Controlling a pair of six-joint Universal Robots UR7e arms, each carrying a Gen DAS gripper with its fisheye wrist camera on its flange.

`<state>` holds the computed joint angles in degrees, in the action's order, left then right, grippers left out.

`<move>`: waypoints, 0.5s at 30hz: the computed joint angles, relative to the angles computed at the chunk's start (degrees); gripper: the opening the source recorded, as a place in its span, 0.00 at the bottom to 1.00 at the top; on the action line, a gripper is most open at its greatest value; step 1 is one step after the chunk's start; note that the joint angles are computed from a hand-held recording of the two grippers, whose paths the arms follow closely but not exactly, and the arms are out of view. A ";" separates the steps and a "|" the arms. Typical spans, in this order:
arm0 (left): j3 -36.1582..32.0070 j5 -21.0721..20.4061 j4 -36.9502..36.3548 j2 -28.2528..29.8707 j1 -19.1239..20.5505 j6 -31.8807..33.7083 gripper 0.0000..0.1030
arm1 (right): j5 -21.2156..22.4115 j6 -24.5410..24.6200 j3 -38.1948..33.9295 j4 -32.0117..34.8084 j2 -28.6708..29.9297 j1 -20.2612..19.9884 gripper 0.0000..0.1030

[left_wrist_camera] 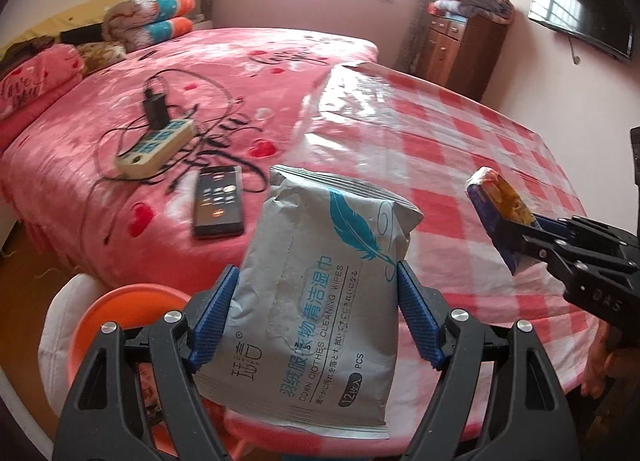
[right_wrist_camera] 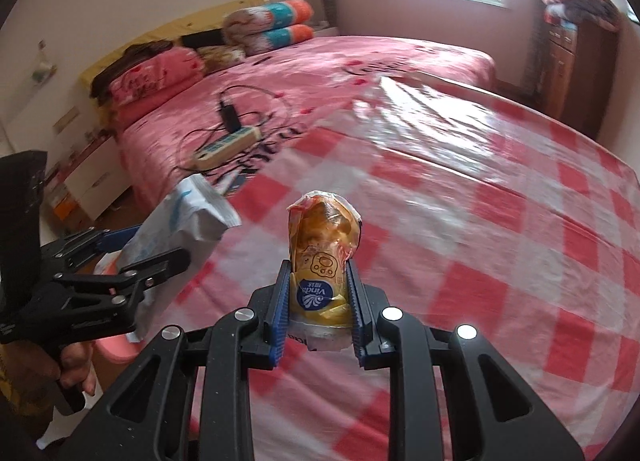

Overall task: Collect trash
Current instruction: 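Carry the wipes and bread packet over the orange bucket with both grippers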

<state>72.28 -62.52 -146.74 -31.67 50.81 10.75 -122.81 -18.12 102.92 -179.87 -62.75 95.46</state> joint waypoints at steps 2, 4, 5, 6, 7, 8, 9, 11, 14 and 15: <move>0.99 1.33 -0.45 -0.98 0.53 -0.21 0.75 | 0.34 -0.40 -0.89 0.98 1.11 0.81 0.26; 1.94 2.70 -1.00 -1.82 0.98 -0.33 0.75 | 0.52 -0.90 -1.90 2.05 2.26 1.60 0.26; 2.41 3.35 -1.22 -2.23 1.23 -0.40 0.75 | 0.76 -1.07 -2.39 2.69 2.85 1.96 0.26; 2.72 3.88 -1.26 -2.59 1.49 -0.49 0.75 | 1.07 -1.13 -2.95 3.39 3.40 2.29 0.26; 3.15 4.56 -1.36 -3.04 1.82 -0.60 0.75 | 1.41 -1.32 -3.61 4.18 4.12 2.69 0.26; 3.64 5.15 -1.54 -3.51 2.13 -0.61 0.75 | 1.52 -1.62 -4.10 4.60 4.72 2.95 0.26; 3.95 5.75 -1.67 -3.82 2.40 -0.62 0.75 | 1.55 -1.99 -4.77 5.22 5.50 3.36 0.26; 4.80 6.83 -1.86 -4.66 3.02 -1.09 0.75 | 1.93 -2.46 -5.91 6.41 6.81 3.93 0.26; 5.65 7.86 -1.41 -5.71 4.07 -2.22 0.75 | 2.72 -2.93 -7.62 8.39 8.85 4.65 0.26; 6.03 8.37 -1.51 -6.06 4.53 -2.56 0.75 | 2.80 -3.08 -8.06 8.94 9.48 4.89 0.26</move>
<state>78.31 -54.15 -148.24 -37.73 55.34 8.19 -120.00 -21.21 94.86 -170.94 -53.27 100.36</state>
